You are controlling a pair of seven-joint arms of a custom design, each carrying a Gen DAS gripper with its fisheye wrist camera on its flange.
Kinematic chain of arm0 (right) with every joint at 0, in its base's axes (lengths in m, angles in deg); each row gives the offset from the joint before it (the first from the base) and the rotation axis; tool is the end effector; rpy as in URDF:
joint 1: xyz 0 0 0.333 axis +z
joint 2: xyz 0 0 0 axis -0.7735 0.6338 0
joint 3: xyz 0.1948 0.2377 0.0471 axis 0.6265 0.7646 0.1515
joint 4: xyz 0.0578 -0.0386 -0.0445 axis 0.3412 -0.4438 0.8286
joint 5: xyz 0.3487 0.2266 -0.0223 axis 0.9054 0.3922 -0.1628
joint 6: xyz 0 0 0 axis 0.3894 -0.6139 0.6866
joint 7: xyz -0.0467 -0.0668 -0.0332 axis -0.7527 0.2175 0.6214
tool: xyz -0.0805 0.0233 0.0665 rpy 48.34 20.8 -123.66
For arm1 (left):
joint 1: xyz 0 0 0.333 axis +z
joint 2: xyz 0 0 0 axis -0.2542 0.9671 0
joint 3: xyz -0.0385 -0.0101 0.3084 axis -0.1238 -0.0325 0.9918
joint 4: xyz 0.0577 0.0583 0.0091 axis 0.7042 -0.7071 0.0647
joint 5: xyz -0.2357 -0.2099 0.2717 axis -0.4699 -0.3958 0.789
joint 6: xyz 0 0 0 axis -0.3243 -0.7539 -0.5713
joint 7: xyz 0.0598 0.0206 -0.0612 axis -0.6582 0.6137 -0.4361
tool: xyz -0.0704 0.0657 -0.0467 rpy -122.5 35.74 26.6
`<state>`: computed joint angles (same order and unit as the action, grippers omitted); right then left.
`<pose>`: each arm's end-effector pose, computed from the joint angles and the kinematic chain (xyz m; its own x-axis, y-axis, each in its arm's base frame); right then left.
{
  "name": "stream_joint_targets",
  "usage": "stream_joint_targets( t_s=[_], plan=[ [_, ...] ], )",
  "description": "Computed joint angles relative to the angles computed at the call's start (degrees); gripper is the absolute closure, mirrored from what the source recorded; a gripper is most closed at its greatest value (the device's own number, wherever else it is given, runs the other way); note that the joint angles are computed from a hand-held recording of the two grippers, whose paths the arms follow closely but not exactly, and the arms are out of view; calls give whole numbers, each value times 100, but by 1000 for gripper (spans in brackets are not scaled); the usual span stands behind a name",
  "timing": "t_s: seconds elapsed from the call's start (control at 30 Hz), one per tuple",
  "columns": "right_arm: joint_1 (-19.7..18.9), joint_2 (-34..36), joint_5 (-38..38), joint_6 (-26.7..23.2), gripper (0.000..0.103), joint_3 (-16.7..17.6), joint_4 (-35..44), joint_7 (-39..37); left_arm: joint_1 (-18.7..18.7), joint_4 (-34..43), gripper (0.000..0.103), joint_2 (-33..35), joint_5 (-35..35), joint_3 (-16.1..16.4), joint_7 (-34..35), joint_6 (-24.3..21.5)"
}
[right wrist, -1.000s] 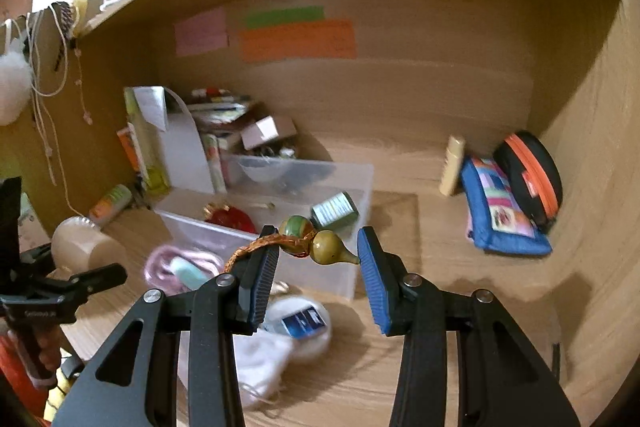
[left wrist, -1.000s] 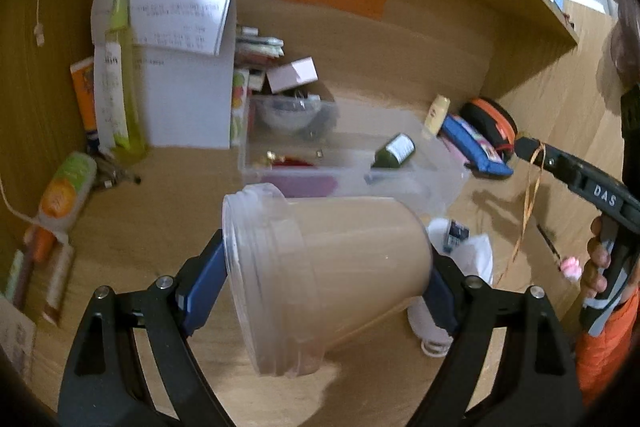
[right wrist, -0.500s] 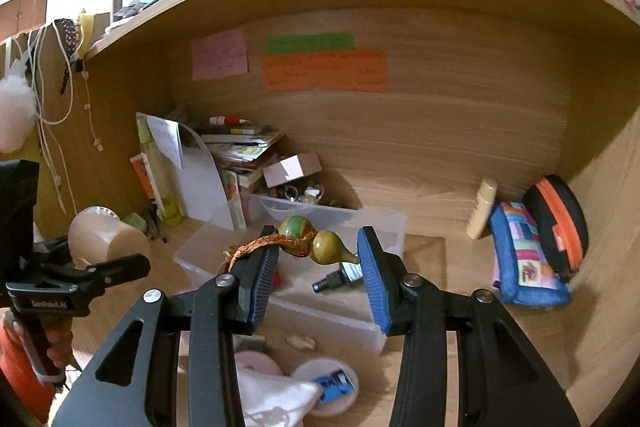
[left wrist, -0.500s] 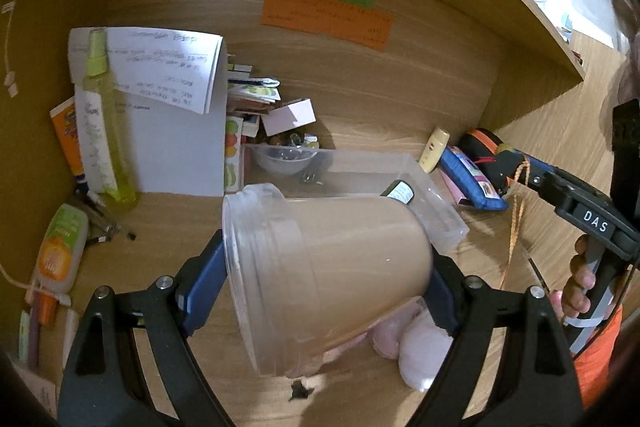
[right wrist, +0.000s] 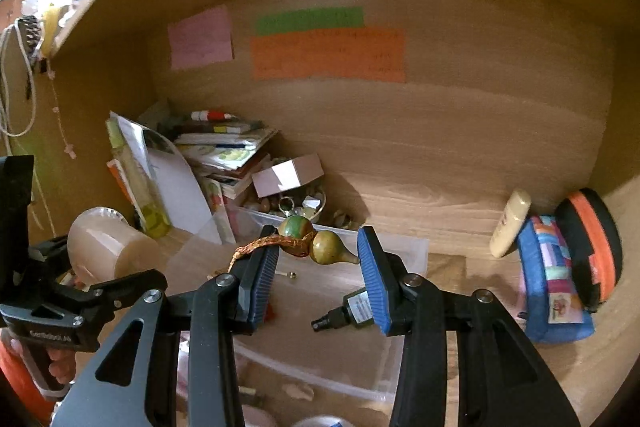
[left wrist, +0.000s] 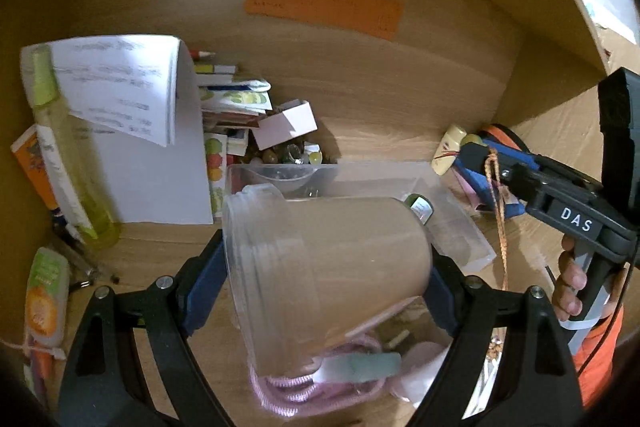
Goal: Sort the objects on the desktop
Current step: 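Carry cup and beaded cord over the clear bin and open both tools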
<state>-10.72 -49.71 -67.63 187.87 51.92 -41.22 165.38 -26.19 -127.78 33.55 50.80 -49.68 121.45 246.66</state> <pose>0.6297 0.4645 0.4921 -0.0841 -0.9945 -0.0629 -0.5225 0.0977 -0.8470 0.6628 -0.3157 0.4303 -0.4876 -0.8485 0.2059 -0.6124 0.1643 -0.7733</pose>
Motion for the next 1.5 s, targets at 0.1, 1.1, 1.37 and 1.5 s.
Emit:
stream_joint_targets(
  t_s=[0.1, 1.1, 1.37, 1.5],
  plan=[
    [-191, 238, 372, 81, 66, 100, 216, -246, -193, 334, 17, 239, 210, 221, -216, -292],
    [-357, 1174, 2359, -91, 65, 135, 924, -2294, -682, 1396, 28, 988, 1361, 690, -881, -1051],
    [-180, 1352, 2235, -729, 32, 67, 1305, -2658, -546, 1036, 24, 715, 1243, 649, -913, -966],
    [-66, 1427, 2103, -1182, 31, 16, 1551, -2839, -424, 730, 19, 504, 1133, 570, -834, -728]
  ],
)
